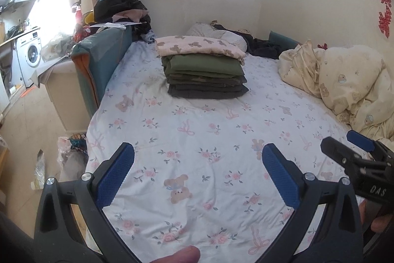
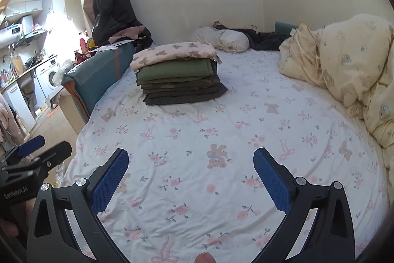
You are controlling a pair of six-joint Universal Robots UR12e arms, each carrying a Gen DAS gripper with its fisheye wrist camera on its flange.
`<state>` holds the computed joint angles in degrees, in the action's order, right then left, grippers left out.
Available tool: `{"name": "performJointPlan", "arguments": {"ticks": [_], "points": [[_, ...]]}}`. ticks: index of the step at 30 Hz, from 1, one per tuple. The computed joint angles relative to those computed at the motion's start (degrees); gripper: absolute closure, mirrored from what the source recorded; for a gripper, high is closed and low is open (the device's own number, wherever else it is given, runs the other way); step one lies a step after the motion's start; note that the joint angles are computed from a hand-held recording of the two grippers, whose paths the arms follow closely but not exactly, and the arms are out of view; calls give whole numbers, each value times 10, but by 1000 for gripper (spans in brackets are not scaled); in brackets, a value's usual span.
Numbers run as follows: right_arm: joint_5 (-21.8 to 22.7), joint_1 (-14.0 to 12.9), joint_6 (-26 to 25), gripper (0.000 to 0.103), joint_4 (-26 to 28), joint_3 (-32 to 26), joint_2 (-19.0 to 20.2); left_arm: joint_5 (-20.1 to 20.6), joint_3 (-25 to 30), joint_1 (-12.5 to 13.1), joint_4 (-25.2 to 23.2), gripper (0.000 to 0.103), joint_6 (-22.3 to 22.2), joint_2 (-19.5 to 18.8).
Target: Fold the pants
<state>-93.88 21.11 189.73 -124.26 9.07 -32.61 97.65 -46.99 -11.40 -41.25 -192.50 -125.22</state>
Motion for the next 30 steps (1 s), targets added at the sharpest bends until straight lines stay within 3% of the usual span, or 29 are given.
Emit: {"name": "performJointPlan", "arguments": {"ticks": [7,30], "points": [[8,1,-9,0,-31,39,-19,-3,-4,1,6,1,-7,3],[13,-2,18,0,-22,41,-21,3,-7,-1,9,1,-3,5]]}}
